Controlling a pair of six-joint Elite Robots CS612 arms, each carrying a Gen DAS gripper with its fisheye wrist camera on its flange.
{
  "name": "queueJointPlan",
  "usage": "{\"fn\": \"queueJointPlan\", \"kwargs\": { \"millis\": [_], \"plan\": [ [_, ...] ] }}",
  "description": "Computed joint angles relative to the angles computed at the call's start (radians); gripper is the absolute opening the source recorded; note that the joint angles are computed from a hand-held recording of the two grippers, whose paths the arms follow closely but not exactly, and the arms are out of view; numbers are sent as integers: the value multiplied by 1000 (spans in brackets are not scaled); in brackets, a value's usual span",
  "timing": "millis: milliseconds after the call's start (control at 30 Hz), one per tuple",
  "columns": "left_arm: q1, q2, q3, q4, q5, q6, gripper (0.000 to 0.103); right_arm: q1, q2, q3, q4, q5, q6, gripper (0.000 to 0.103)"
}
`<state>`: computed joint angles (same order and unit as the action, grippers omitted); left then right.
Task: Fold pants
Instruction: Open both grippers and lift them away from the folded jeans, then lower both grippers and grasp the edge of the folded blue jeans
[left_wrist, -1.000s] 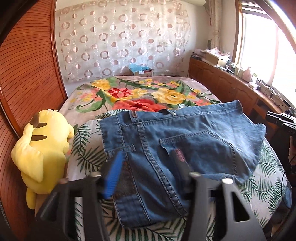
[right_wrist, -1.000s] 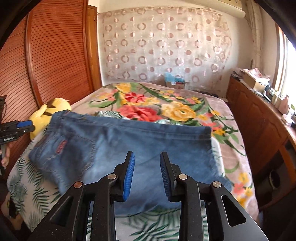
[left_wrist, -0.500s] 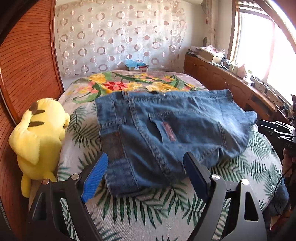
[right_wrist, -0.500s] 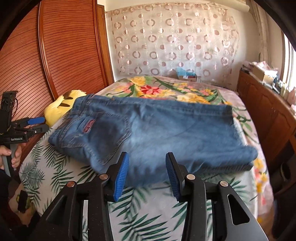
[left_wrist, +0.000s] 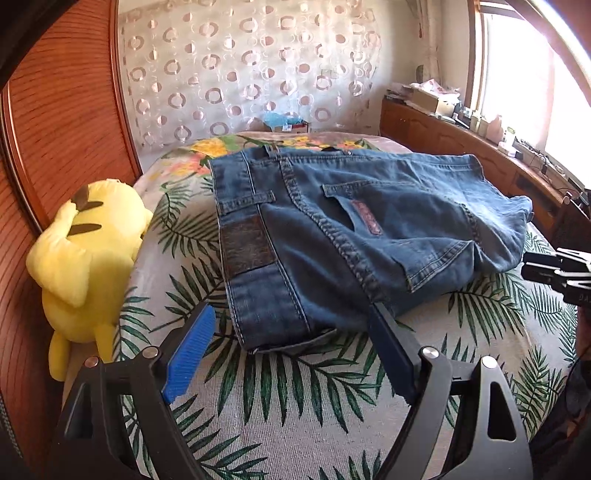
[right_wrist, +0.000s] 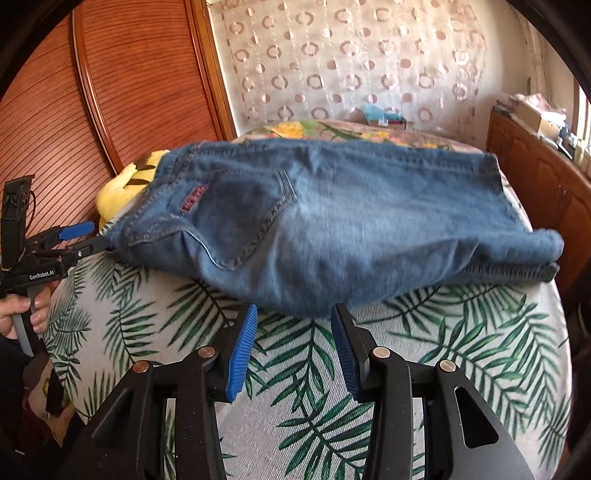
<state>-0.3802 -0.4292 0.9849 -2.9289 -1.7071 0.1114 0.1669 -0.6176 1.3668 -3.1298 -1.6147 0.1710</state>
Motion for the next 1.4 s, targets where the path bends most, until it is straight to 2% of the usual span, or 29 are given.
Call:
{"fn": "queueJointPlan", "kwargs": {
  "millis": [467, 533, 733, 900, 1067, 1200, 1267, 1400],
  "plan": [
    [11, 27, -53, 86, 18, 8, 84, -3, 43, -96, 109, 6, 19, 43],
    [11, 32, -62, 93, 13, 9, 84, 5, 63, -127, 119, 3, 29, 43],
    [13, 43, -86, 122, 0, 11, 84, 6, 79, -152, 107, 20, 30, 43],
    [16, 47, -94, 140, -22, 12, 72, 8, 89, -162, 81, 30, 27, 43],
    [16, 43, -90, 137, -54, 13, 49, 6, 91, -162, 50, 42, 31, 43],
    [14, 40, -85, 129, -63, 12, 39, 3, 89, -156, 29, 54, 32, 43],
    [14, 39, -82, 122, -65, 13, 29, 2, 89, -155, 18, 60, 35, 43],
    [15, 34, -73, 100, -73, 8, 22, 0, 90, -152, 8, 70, 36, 43]
  ]
}}
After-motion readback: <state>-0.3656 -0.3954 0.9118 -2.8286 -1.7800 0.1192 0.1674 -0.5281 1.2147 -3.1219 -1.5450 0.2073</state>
